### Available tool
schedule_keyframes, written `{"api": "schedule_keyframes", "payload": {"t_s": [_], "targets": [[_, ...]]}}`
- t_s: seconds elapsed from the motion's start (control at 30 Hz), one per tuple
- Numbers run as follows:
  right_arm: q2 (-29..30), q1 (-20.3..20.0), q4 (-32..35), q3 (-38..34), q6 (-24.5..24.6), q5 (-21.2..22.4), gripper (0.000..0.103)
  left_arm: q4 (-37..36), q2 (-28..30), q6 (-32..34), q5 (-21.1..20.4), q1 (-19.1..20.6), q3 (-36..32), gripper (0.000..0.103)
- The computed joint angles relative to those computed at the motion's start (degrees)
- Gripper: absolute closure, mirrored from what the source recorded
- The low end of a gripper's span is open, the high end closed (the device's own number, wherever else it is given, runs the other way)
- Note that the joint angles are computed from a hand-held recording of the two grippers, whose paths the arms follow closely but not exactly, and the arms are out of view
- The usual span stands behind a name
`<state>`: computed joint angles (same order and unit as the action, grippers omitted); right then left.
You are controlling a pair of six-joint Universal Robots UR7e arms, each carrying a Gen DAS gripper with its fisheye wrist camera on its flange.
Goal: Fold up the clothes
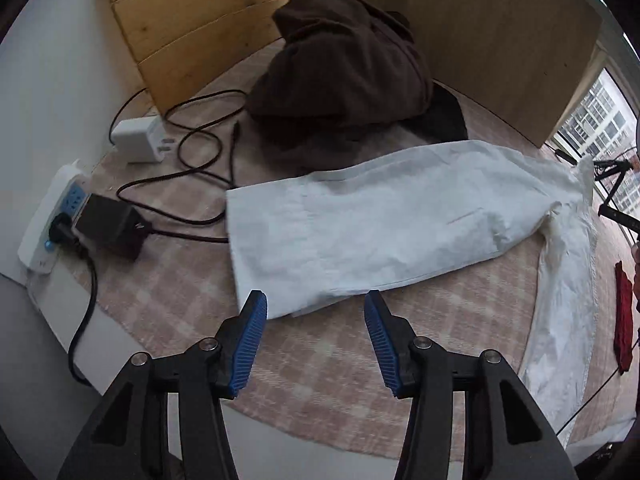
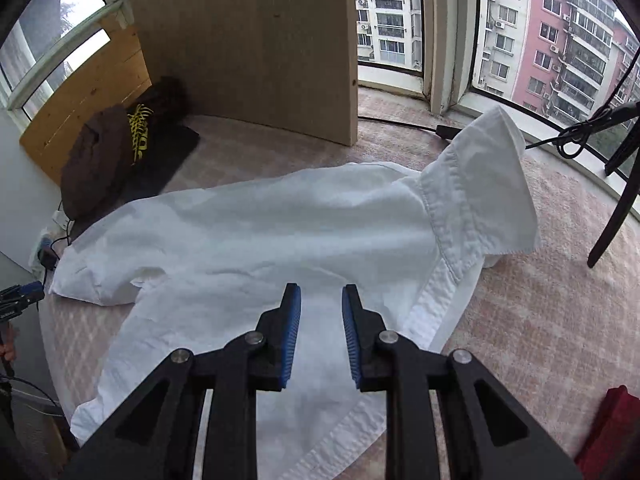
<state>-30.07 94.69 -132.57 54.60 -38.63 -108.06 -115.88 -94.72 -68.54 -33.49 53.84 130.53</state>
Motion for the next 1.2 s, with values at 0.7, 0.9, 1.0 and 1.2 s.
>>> {"api": "schedule_keyframes", "payload": {"t_s": [0.7, 0.9, 1.0, 1.2], "targets": [[15.7, 24.8, -11.5, 19.0, -24.1, -2.6, 0.063, -22.4, -20.9, 26.9, -9.7, 2.0, 15.3, 0.054], [17.7, 22.8, -1.1, 10.1, -8.8, 2.9, 0.101, -35.1, -14.2, 36.3, -16.3, 7.0, 14.6, 0.054], [15.7, 21.7, -0.4, 9.8, -4.6, 5.8, 0.101, -40.0, -9.2, 40.0, -20.3, 9.9, 12.6, 0.054], [10.2, 20.4, -3.1, 11.8, -0.6, 9.5, 0.101, -44.8, 0.3, 43.9, -26.1, 15.1, 6.4, 0.054]]}}
